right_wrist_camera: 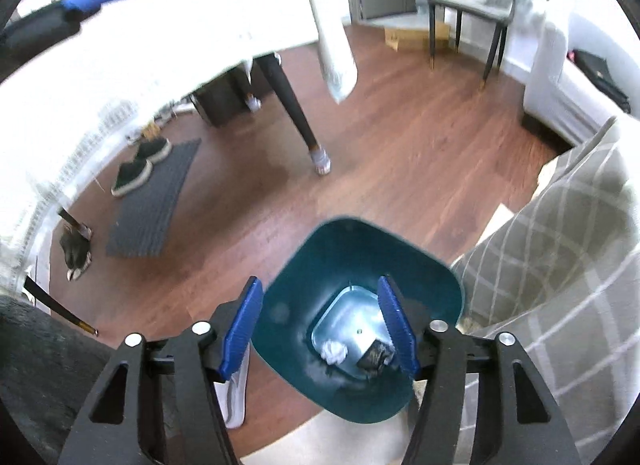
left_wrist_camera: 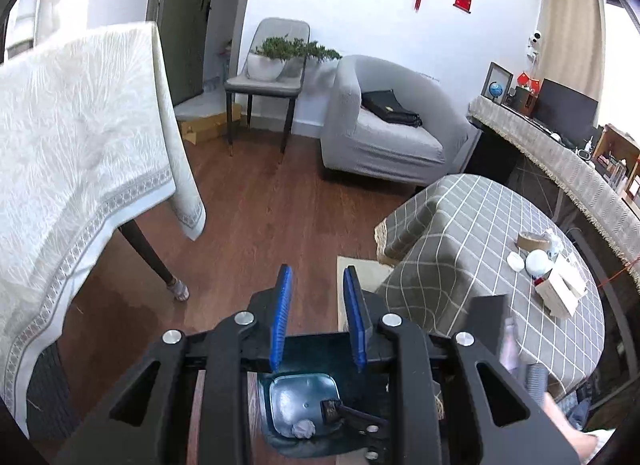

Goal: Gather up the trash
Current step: 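Move both tools back over the table toward the remaining items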

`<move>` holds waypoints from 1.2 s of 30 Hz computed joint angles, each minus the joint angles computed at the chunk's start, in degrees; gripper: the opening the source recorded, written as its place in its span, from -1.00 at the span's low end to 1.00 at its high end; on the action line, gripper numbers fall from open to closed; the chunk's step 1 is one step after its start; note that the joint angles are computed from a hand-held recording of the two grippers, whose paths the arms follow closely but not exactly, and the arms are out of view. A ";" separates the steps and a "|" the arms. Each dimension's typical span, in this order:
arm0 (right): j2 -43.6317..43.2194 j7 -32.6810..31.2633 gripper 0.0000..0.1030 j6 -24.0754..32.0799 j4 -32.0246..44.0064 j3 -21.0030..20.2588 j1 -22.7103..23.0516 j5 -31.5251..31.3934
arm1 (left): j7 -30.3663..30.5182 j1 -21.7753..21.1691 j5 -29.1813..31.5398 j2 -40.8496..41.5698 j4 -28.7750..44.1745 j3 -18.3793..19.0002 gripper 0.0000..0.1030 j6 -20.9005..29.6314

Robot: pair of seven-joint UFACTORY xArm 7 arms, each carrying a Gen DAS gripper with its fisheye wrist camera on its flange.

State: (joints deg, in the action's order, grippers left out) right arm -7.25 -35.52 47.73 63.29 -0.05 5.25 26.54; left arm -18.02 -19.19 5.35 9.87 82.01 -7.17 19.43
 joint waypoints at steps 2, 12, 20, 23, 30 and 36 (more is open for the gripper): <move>-1.19 -1.29 0.12 0.24 0.59 -0.70 -0.26 1.43 | -0.36 -0.25 -0.01 0.07 0.27 -0.09 -0.40 -1.27; -6.38 -5.63 -0.12 -0.29 2.88 -5.36 -3.12 4.52 | -1.72 -2.09 2.26 1.25 2.48 -0.32 -0.02 -5.69; -9.14 -7.37 -0.13 -0.21 3.78 -9.97 -7.19 4.57 | 6.54 -3.62 -2.97 6.20 8.40 -4.95 0.32 -3.85; -9.78 -8.08 -0.13 -0.45 3.89 -11.60 -8.67 4.97 | 14.31 -3.96 -7.18 8.76 11.03 -8.32 0.45 -2.87; -10.96 -9.32 -0.13 0.98 4.27 -16.12 -12.47 6.66 | 21.38 -9.89 -7.57 15.85 18.81 -8.39 0.66 -0.26; -11.23 -11.54 0.01 3.92 4.66 -19.46 -15.64 8.40 | 28.59 -12.71 -9.47 23.26 27.90 -9.65 0.79 4.86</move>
